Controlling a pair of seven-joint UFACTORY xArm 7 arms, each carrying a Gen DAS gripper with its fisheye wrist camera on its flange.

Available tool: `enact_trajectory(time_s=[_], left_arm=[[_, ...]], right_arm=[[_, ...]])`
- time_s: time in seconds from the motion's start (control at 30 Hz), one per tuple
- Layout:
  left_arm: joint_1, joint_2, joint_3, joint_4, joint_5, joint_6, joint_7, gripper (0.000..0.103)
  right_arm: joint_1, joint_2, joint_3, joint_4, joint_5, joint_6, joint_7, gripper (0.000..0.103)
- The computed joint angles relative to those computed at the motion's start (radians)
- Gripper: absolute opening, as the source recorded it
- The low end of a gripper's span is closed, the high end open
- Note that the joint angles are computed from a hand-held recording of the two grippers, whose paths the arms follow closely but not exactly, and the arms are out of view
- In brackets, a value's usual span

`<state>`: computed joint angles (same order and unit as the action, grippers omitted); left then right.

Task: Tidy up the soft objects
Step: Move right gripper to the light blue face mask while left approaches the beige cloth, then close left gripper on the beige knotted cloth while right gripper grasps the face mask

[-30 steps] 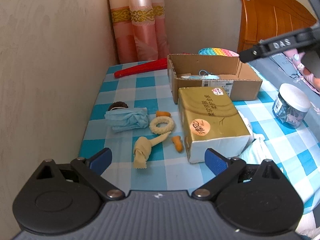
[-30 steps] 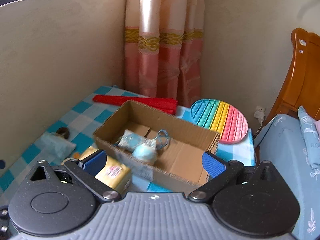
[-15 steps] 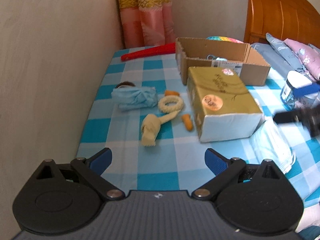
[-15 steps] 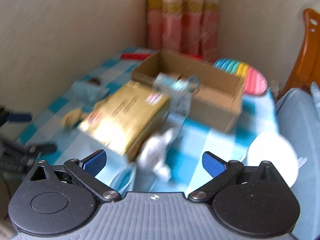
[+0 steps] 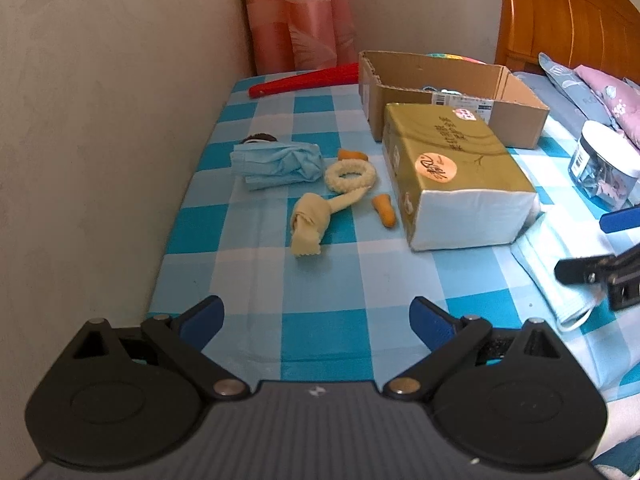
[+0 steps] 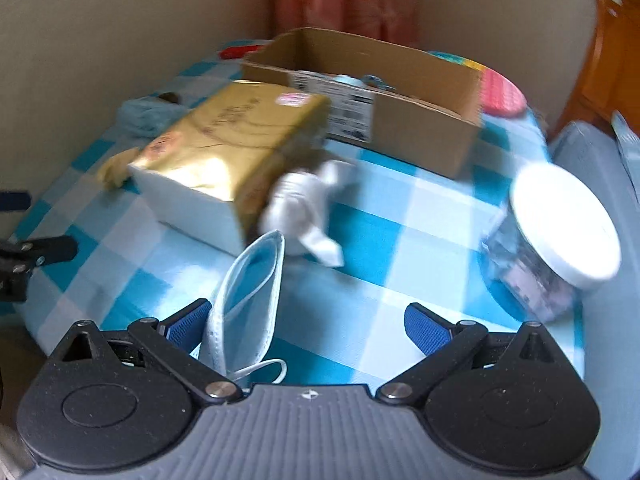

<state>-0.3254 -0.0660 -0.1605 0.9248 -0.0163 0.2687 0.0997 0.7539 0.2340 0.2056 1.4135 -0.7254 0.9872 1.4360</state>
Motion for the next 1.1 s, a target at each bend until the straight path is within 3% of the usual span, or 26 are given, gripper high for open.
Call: enact_trajectory(time_s=[0.3, 0.43, 0.63, 0.87, 1.1], left_arm=[[-0.013, 0.007, -0.001, 0.004, -0.042, -0.003, 0.041, 0.099], [-0.010, 0.010, -0.002, 0.005, -0.033, 0.002, 0.034, 0.099], [-0.001, 0.015, -0.001, 0.007, -0.002, 0.007, 0.001, 0.099], [0.006, 0.054, 0.000, 0.036, 0.033, 0.001, -0.032, 0.099], [0.009, 0.104, 0.007, 0.064, 0.074, -0.061, -0.076, 0.099]], right_arm=[[-0.019, -0.051, 0.025, -0.046, -0.004, 0.005, 0.029, 0.103], [-0.009, 0.012, 0.021, 0.015, -0.012, -0.014, -0.029, 0.103], [0.050, 0.124, -0.021, 0.135, -0.007, 0.063, -0.122, 0.103], [0.045, 0.050, -0.035, 0.047, 0.006, 0.108, -0.068, 0.103], [-0.008, -0.018, -0.007, -0.071, -0.001, -0.008, 0.020, 0.103]])
